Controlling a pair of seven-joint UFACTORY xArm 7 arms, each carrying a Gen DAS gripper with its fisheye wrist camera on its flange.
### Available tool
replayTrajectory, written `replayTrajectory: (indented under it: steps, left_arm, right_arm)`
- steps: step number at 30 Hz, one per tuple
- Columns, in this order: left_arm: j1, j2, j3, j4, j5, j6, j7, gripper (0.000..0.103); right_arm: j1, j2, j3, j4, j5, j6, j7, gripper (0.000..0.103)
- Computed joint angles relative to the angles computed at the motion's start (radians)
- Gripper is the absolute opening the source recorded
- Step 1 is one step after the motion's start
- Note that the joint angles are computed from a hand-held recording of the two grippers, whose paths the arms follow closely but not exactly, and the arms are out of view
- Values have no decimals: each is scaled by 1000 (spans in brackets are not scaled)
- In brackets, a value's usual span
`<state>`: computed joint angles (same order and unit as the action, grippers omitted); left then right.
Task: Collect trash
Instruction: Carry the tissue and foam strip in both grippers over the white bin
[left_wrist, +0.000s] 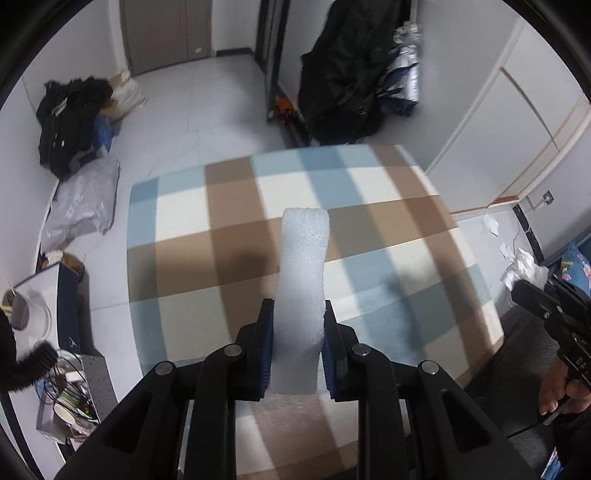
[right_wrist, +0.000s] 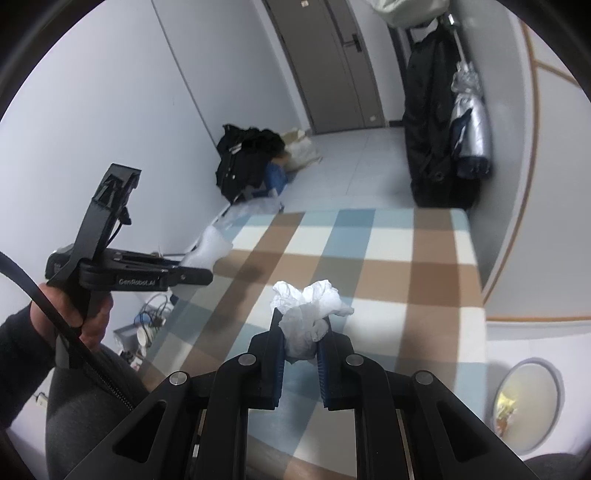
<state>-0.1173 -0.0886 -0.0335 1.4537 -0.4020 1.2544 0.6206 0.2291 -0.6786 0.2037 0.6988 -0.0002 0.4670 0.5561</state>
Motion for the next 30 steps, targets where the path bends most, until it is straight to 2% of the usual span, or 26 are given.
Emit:
replayTrajectory:
  steps: [9,14,18,30]
  left_arm:
    - [-74,-83,-26,-10,-114,14,17,18]
    - [-136,-94,-60,-4,-145,-14,4,18]
    - [-186,-69,-88,32,-163,-11,-19,18]
    - [-321,65,-186,151,-189,-12,-62,18]
  right_arm:
    - [-57,-181,-23,-27,-26,65,2,14]
    - [-112,-305,-55,-39,-50,139,-34,14]
    - [-165,-398,-87,-63,-65,187,-68,14]
    - [-371,-608,-240,-184,-90,335,-171,14]
